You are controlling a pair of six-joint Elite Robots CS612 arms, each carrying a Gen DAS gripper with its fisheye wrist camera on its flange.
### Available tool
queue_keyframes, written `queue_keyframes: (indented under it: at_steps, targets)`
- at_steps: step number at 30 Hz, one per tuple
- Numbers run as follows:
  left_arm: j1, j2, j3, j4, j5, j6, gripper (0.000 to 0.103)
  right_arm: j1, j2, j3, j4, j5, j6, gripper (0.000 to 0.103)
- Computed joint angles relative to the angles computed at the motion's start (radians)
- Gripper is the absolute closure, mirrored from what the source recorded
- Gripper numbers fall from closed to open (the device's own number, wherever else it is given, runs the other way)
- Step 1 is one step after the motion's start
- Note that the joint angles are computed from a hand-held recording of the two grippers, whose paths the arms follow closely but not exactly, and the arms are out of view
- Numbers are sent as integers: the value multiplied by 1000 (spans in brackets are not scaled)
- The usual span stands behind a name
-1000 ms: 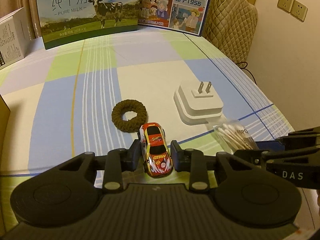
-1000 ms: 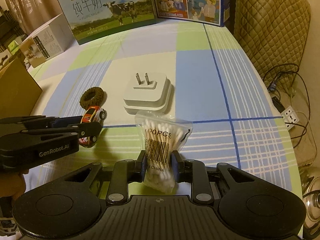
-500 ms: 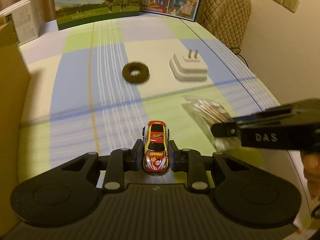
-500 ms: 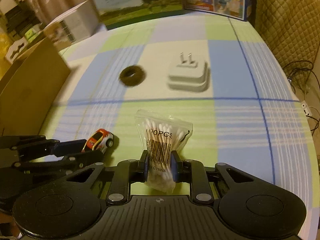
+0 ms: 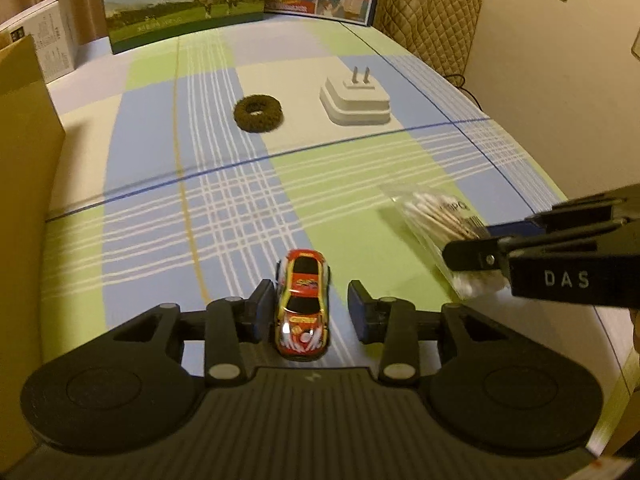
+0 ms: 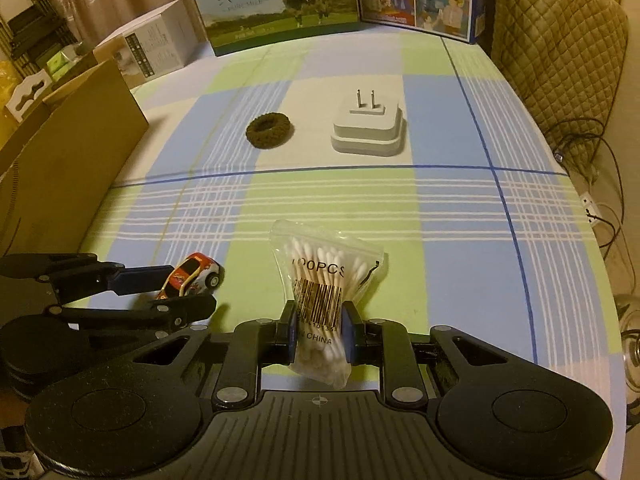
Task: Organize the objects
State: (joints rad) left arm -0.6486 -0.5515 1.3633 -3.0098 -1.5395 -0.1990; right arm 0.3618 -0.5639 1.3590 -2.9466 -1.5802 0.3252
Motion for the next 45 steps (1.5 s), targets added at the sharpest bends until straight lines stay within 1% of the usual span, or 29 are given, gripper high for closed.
queue_keyframes:
  at_steps: [4, 6, 7, 8, 10, 12, 13, 15, 22, 23, 25, 26, 27, 29, 31, 34, 37, 40, 45]
  targets:
    - [-3, 6, -9, 13, 28, 14, 69, 3, 9, -13, 0, -2, 0, 84]
    - [-7, 6, -9, 20, 51, 30, 73, 3, 12, -15, -7, -4, 14, 84]
    - [-9, 5, -8, 20, 59, 43, 77, 2, 13, -16, -7, -1, 21, 84]
    - [-10, 5, -7, 18, 59, 47, 77, 0, 13, -17, -5, 2, 28, 83]
    - [-8, 3, -6, 23, 54, 37, 78, -2, 14, -18, 6, 5, 39, 72]
    - [-6, 2, -6, 24, 45, 22, 78, -1, 14, -19, 14, -6, 41, 49]
    - [-4, 1, -5, 23, 35, 11, 78, -1, 14, -17, 10, -8, 41, 47]
    - [-1, 0, -4, 16, 16, -8, 78, -3, 15, -16, 10, 1, 38, 47]
    - [1, -3, -2, -17, 20, -26, 78, 7, 38, -40, -17, -19, 7, 48]
    - [2, -4, -1, -21, 20, -29, 78, 10, 41, -46, -16, -27, -8, 52]
    - [4, -6, 1, -29, 22, -36, 78, 21, 50, -63, -1, -67, -65, 65]
    - [5, -6, 2, -32, 22, -41, 78, 25, 54, -70, 5, -86, -91, 74]
    - [6, -7, 3, -37, 22, -46, 78, 27, 56, -75, 8, -93, -104, 80]
    - [8, -9, 4, -44, 19, -55, 78, 24, 54, -73, 9, -81, -75, 83]
    - [9, -12, 9, -56, 18, -58, 78, 24, 50, -67, 0, -77, -52, 84]
    - [9, -20, 20, -75, 20, -53, 78, 30, 41, -54, -36, -91, -47, 84]
    - [7, -33, 38, -96, 16, -53, 78, 34, 22, -24, -102, -93, -3, 84]
    - [3, -52, 67, -115, 17, -62, 78, 46, -1, 13, -177, -100, 34, 84]
    - [-7, -102, 145, -173, 28, -103, 78, 71, -40, 73, -266, -136, 46, 84]
